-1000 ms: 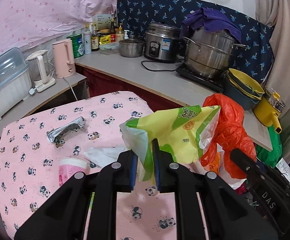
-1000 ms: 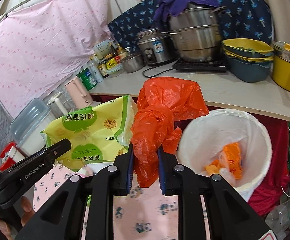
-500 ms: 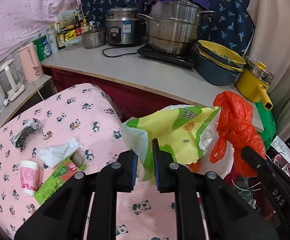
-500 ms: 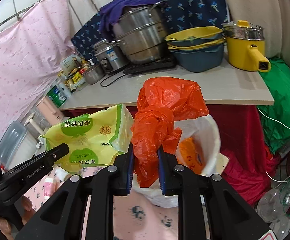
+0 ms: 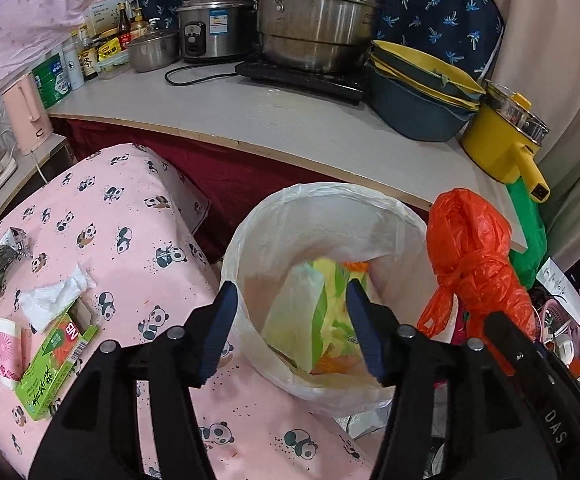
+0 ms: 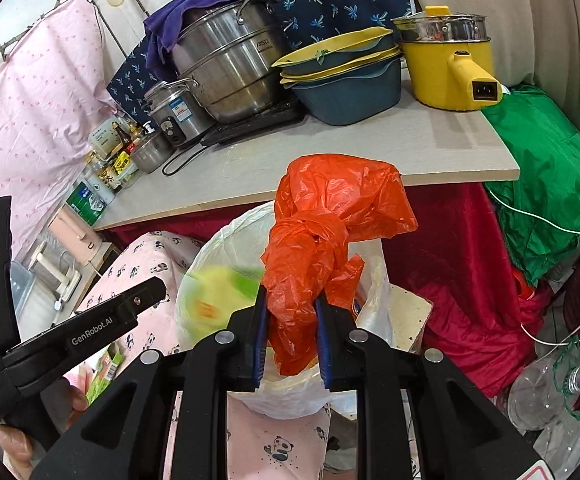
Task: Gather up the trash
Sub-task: 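Carry both items over the white bin and open both grippers to drop them, then move both open grippers back over the remaining trash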
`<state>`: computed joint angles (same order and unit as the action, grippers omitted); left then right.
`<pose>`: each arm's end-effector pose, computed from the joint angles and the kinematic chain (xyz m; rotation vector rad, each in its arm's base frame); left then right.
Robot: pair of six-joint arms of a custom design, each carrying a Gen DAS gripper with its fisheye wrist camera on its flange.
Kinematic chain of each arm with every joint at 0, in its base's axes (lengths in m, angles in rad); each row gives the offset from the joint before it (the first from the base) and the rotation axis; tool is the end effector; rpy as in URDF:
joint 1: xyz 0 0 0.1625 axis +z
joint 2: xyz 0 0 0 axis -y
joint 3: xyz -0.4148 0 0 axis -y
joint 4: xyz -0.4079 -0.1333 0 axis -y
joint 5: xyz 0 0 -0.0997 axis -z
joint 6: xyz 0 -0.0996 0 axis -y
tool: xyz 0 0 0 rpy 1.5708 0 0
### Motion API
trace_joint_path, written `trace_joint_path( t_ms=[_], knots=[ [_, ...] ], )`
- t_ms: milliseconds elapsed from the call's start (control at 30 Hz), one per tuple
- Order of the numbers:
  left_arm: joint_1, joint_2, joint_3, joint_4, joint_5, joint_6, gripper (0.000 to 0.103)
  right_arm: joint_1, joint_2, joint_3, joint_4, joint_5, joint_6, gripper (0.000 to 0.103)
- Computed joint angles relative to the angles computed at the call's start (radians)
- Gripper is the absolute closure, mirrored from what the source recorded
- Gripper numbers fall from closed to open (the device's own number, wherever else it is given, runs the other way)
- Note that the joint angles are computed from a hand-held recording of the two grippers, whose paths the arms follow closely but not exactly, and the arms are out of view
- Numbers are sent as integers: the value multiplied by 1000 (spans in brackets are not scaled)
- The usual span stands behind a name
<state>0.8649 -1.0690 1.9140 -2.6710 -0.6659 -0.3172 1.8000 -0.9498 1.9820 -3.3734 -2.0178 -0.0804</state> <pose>-0.2167 -0.5804 0.1867 0.3090 2.3264 -0.8194 0.2207 -0.5489 0.1547 0.1614 -2.5627 1.0771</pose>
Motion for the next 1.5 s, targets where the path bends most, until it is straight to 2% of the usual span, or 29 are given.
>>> trace_joint_path(
  t_ms=[133, 267, 367, 433, 500, 700, 1033, 1500],
  knots=[
    [2, -7, 7, 16, 43, -15, 48, 2, 15, -14, 13, 9, -2, 83],
    [5, -33, 27, 13, 66, -32, 43, 10, 39, -41, 37, 22, -15, 83],
    [6, -49, 41, 12, 83, -39, 39, 20, 63, -67, 50, 22, -27, 77],
    [3, -55, 51, 5, 107, -31, 37, 27, 75, -79, 47, 19, -32, 64],
    [-1, -60, 61, -6, 126, -16, 34, 35, 83, -84, 29, 19, -32, 56],
    [-7, -74, 80, -10, 152, -3, 32, 58, 92, -96, 42, 21, -36, 55],
    [-13, -123, 120, -3, 173, -15, 32, 104, 113, -101, 32, -21, -63, 47],
    [-4, -266, 197, 82, 213, -115, 27, 170, 160, -129, 65, -17, -76, 44]
  ],
)
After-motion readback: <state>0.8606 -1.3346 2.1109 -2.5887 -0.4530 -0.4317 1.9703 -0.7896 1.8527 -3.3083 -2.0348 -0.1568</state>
